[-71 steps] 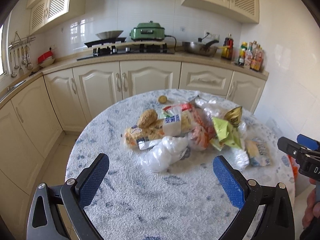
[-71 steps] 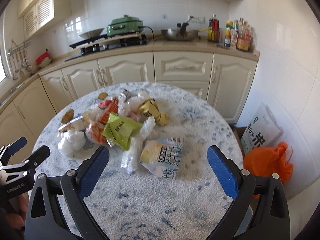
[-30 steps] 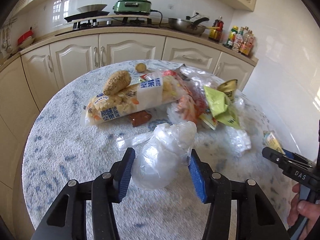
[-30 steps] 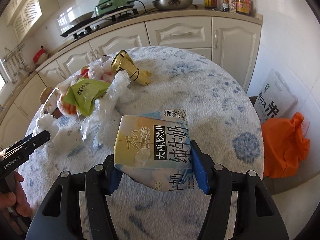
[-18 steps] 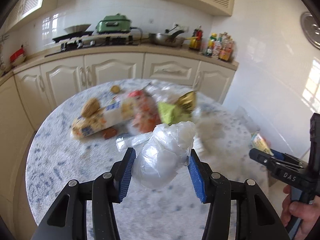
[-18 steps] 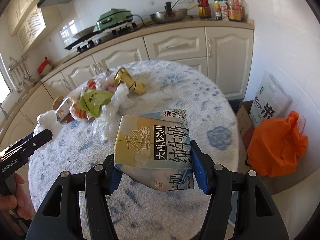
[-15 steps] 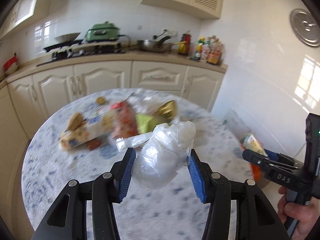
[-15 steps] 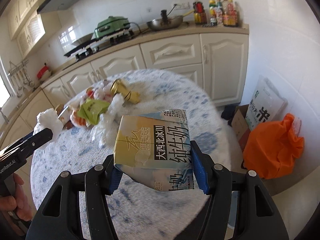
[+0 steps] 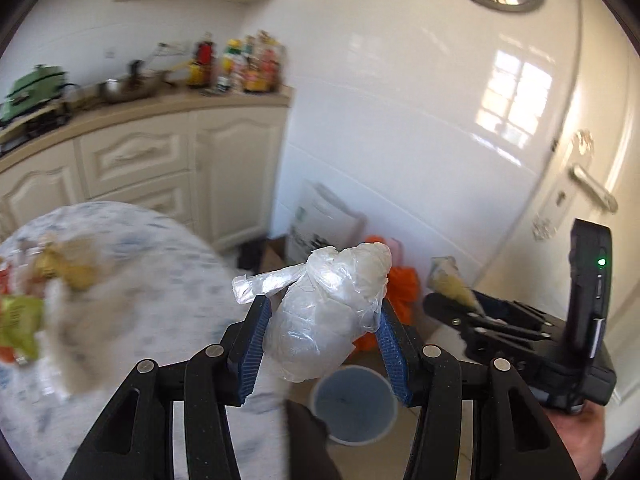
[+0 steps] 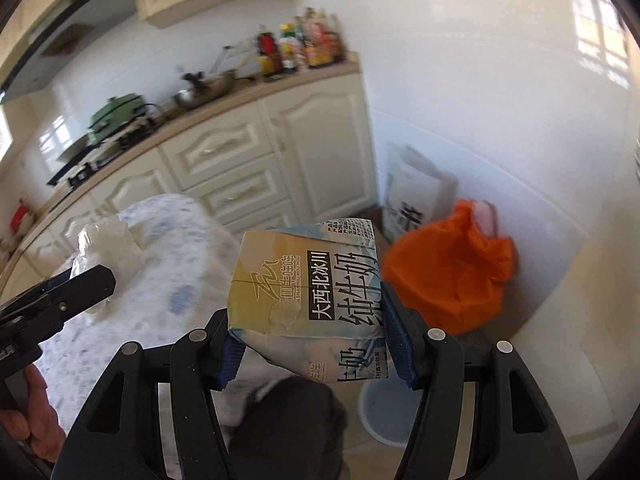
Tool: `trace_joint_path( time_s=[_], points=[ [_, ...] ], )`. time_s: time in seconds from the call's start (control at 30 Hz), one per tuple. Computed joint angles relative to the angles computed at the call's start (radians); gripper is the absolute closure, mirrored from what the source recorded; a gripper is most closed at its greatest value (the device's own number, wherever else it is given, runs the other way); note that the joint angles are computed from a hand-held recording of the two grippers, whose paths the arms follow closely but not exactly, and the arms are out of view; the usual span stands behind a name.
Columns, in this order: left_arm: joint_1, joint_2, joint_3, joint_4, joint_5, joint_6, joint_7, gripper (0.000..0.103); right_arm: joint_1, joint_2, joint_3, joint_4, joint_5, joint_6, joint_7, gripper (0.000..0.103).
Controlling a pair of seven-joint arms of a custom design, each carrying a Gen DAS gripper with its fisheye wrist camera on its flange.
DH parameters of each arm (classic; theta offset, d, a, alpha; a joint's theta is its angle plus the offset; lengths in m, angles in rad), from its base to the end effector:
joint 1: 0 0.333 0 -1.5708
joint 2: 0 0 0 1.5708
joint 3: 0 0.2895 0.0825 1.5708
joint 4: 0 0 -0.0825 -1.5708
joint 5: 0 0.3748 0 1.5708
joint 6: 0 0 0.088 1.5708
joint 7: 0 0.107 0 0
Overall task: Collect trash
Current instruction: 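Carry both items to the blue bin and open both tools over it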
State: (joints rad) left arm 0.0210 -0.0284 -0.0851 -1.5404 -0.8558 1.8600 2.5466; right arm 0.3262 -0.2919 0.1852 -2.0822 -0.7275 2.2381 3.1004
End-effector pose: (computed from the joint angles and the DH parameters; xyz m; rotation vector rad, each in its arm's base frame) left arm 0.5563 -0.0951 0.6850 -0.8742 2.6520 -1.3683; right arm 0.4480 0.2394 0.5802 -1.0642 2.2227 -0.7789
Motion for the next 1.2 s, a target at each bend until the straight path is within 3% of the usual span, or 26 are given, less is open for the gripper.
trace_joint_path(
  time_s=[0.2,0.4,0.57,0.67,0.73,0.83,0.9,1.2],
  points=[
    [-0.098,-0.025,-0.076,-0.107,0.13,0.006,-0.032,0.054,-0.029,-0.118,-0.061,-0.232,0.103,0.069,0.053,0.042],
    [-0.196,0.028,-0.135,-0.154,0.291,0.051,-0.142,0.053,-0.071,-0.184,-0.118,-0.436,0.196,0.208,0.08,0.042],
    [-0.274,0.194,-0.164,-0.047,0.433,0.081,-0.249,0.051,-0.091,-0.181,-0.168,-0.546,0.288,0.32,0.051,0.039],
    [-0.316,0.27,-0.164,0.024,0.513,0.082,-0.302,0.041,-0.111,-0.183,-0.183,-0.615,0.336,0.394,0.062,0.022],
    [-0.334,0.318,-0.161,0.068,0.548,0.106,-0.315,0.027,-0.124,-0.192,-0.174,-0.645,0.353,0.411,0.08,0.017],
    [-0.339,0.276,-0.159,-0.003,0.556,0.188,-0.307,0.01,-0.138,-0.21,-0.151,-0.665,0.359,0.403,0.115,0.009],
    [-0.344,0.246,-0.162,-0.052,0.56,0.24,-0.301,0.008,-0.142,-0.226,-0.138,-0.672,0.358,0.386,0.14,0.0],
    [-0.289,0.039,-0.147,-0.213,0.432,0.306,-0.232,0.007,-0.133,-0.251,-0.085,-0.574,0.296,0.265,0.194,0.0]
  ],
)
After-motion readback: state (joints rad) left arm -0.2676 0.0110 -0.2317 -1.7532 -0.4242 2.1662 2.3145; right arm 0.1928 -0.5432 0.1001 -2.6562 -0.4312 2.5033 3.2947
